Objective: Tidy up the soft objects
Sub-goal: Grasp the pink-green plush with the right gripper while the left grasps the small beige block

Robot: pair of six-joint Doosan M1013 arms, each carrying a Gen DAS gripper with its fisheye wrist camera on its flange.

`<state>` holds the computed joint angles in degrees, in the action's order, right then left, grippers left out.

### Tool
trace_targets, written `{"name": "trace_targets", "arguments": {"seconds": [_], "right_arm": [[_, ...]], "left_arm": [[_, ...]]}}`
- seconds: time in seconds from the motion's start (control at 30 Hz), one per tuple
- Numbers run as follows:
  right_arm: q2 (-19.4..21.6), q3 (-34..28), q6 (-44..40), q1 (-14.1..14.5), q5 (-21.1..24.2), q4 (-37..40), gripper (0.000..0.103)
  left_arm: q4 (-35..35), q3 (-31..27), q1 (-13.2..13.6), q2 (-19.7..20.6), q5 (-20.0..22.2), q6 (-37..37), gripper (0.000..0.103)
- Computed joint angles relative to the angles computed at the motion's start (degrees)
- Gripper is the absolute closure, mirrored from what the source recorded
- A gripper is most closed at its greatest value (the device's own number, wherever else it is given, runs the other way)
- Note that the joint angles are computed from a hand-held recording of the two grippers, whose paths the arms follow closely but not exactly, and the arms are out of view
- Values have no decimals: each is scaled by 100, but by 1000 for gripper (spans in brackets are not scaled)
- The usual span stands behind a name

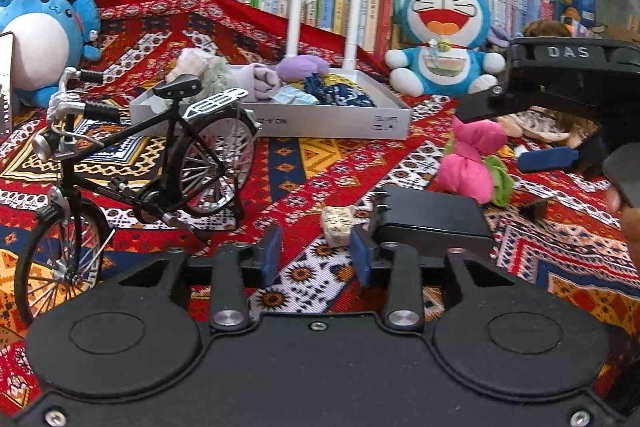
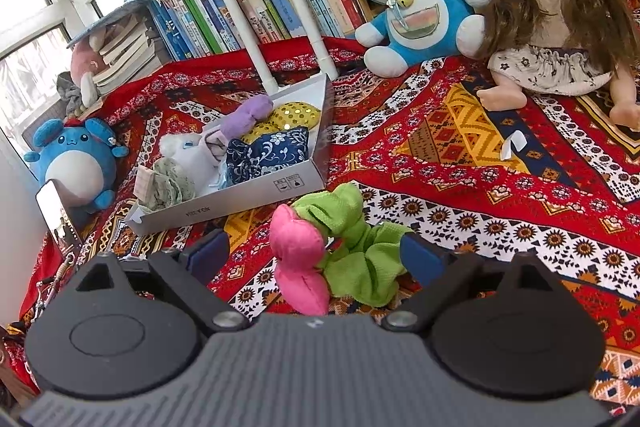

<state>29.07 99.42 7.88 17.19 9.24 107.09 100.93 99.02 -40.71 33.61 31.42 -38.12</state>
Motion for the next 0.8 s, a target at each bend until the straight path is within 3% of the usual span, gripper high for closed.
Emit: {"name": "trace_targets", "arguments": {"seconds": [0.4,0.8], "right_arm": [[47,-74,579,30,-148,-625,6],[83,-127,1137,12,-156,-1193,6]], "left_arm": [[-313,-229,58,109,-46,70,60],[-499,-433,90,230,-13,125,47]]}}
